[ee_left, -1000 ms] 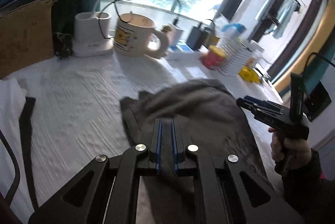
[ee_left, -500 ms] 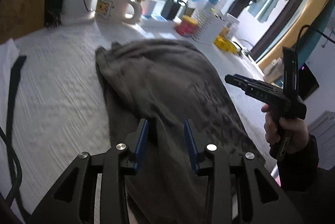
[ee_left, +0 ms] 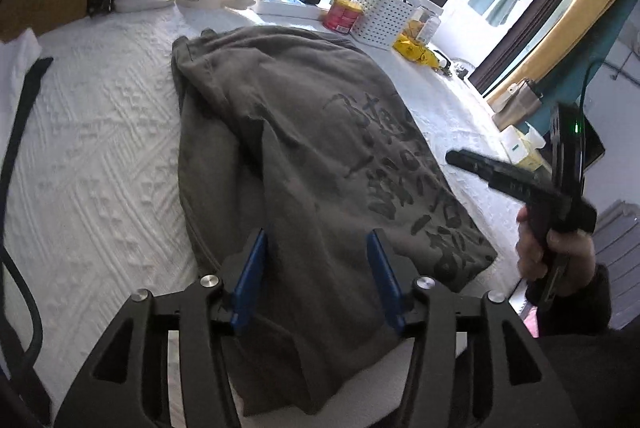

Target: Fold small clothes

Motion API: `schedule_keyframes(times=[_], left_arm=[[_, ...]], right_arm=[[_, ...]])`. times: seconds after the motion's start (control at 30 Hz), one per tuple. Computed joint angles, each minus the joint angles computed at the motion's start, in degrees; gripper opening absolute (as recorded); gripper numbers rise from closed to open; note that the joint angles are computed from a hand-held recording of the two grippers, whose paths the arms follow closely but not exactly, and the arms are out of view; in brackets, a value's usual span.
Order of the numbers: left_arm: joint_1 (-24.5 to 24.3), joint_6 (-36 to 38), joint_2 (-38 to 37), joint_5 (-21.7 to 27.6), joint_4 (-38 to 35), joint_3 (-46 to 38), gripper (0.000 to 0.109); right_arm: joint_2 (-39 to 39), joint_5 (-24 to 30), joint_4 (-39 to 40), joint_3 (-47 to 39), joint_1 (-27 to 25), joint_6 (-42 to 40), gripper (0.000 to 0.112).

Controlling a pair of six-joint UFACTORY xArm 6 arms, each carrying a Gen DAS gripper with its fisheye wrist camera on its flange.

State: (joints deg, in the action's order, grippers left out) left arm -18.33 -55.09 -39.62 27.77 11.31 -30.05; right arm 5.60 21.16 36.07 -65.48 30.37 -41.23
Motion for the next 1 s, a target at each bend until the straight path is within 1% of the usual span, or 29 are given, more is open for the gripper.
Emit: schedule_keyframes(times=[0.07, 0.13, 0.23, 0.3, 0.4, 0.47, 0.53, 0.6, 0.7, 0.77, 0.83, 0.87, 0.9, 0.93, 1.0], left_arm=[[-0.8, -0.8, 0.3, 1.4, 0.1, -0.2, 0.052], [-1.5, -1.1, 0.5, 3.1, 0.4, -0.4, 0.052], [-2.1, -4.1, -0.6, 4.0, 2.9, 0.1, 0.052], [-2.3, -5.8, -1.4, 5.1, 3.8, -0.1, 0.052], [-2.4, -5.5, -1.7, 5.3, 2.9, -0.3, 0.052], [-2.6, -7.4, -1.9, 5.3, 3.7, -0.5, 0.052], [-2.7, -7.2, -1.9, 4.0, 3.8, -0.6, 0.052], [-3.1, -7.1, -1.7, 4.5, 4.5, -0.9, 0.052], [-3.9, -7.4, 0.0, 6.6, 5.7, -1.4, 0.052], [-4.5, -9.5, 0.5, 6.5, 8.0, -1.0, 0.052], [-4.8, -10.0, 0.4, 6.7, 9.0, -1.1, 0.051], [-4.9, -9.7, 0.2, 6.6, 9.0, -1.0, 0.05], [-4.9, -9.3, -0.3, 6.1, 8.9, -0.6, 0.038], [-5.0, -8.8, -0.6, 6.1, 8.7, -0.5, 0.032], [-5.0, -7.4, -1.5, 5.2, 7.8, 0.3, 0.01]], right_arm=[[-1.5, 1.5, 2.5, 2.2, -0.8, -2.0, 0.042], [-2.8, 2.7, 2.8, 4.4, -1.5, -2.5, 0.042], [-5.2, 3.4, 3.3, 7.4, -2.0, -3.3, 0.042], [-6.6, 6.0, 3.4, 8.2, -2.4, -3.5, 0.042], [-8.9, 5.3, 4.4, 10.3, -2.1, -5.1, 0.042], [-9.6, 5.7, 6.2, 10.9, -2.0, -6.5, 0.042], [-10.0, 5.6, 6.6, 11.3, -1.7, -7.5, 0.042], [-10.9, 5.1, 8.0, 11.8, -1.5, -9.6, 0.042], [-11.8, 6.5, 12.3, 11.6, -1.9, -13.9, 0.042], [-11.5, 7.1, 11.3, 11.5, -1.8, -13.5, 0.042], [-10.9, 7.4, 9.2, 11.6, -1.3, -11.7, 0.042], [-10.8, 7.8, 8.6, 11.8, -1.1, -11.2, 0.042], [-10.8, 8.1, 8.5, 12.2, -0.9, -11.2, 0.041], [-10.9, 8.4, 9.1, 12.7, -0.6, -11.6, 0.041], [-11.1, 9.2, 11.6, 13.5, -0.1, -13.2, 0.04]])
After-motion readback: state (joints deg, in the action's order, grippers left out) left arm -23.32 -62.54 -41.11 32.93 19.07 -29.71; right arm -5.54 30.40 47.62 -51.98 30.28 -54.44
